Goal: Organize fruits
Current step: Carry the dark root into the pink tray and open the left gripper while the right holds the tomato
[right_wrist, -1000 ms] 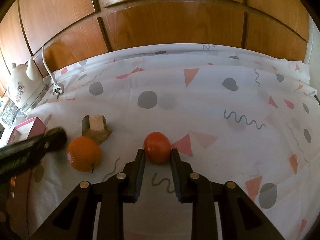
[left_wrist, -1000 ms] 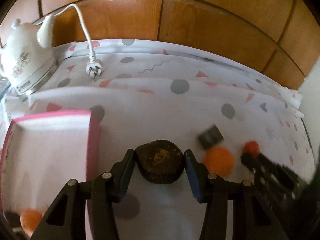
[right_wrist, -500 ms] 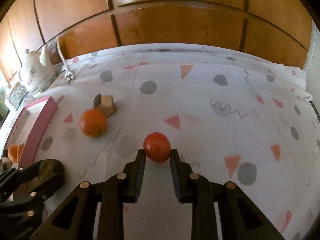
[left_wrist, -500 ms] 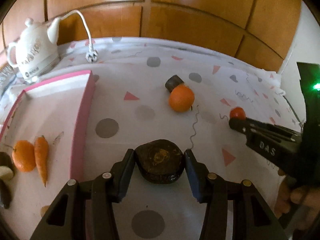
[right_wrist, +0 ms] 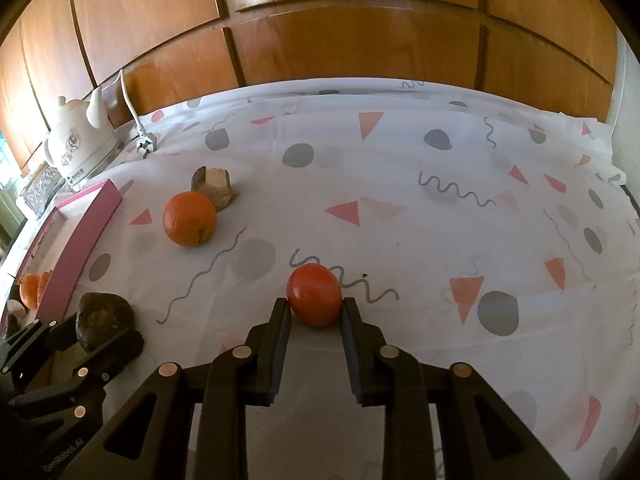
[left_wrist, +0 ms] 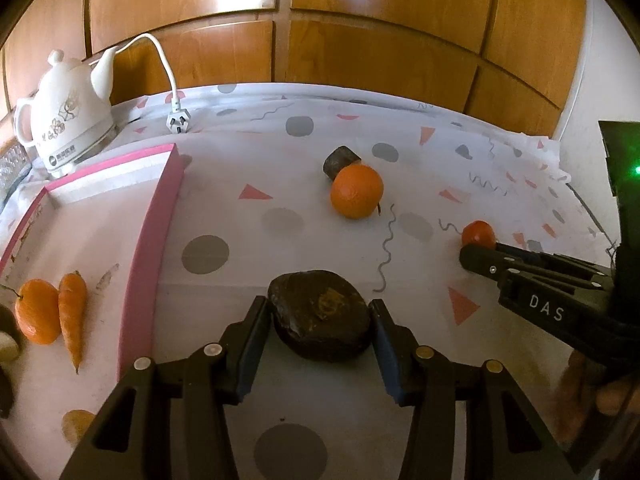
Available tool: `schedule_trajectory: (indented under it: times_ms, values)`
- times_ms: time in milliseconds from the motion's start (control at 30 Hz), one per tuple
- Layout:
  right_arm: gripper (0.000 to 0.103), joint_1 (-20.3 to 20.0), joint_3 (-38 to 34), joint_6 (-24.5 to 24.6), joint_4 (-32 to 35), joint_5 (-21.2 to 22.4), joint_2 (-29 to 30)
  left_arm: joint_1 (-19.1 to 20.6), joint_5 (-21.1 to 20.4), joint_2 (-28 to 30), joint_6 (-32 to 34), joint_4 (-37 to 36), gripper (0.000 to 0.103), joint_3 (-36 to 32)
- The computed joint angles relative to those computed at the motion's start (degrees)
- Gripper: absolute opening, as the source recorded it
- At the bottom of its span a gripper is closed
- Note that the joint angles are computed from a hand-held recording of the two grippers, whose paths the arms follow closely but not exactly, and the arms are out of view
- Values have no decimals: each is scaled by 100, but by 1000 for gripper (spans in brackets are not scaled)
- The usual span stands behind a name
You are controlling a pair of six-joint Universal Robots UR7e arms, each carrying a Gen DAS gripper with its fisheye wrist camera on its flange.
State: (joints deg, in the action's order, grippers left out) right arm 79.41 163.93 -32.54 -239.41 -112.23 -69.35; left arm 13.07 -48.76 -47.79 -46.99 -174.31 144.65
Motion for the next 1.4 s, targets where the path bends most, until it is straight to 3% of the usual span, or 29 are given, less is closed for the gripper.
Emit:
schedule_trajectory:
  times_ms: [167, 333, 467, 533, 600, 1400]
  values:
    - [40, 176, -118, 5, 216, -208, -10, -18, 13, 16, -12, 0, 50, 1]
    - [55, 508, -361, 68, 248, -705, 220, -29, 14, 18, -14, -7, 51, 6]
    - [53, 575, -454, 59, 171, -860, 356, -31, 14, 20, -17, -6, 51, 5]
    - [37, 536, -433, 38, -104, -850, 478, -30, 14, 20, -16, -6, 51, 4]
    - [31, 486, -406, 41, -228, -805, 514, -29, 17, 16, -15, -2, 51, 5]
    - [30, 374, -350, -39, -539, -660, 634, -44, 32, 18, -38, 37, 51, 2]
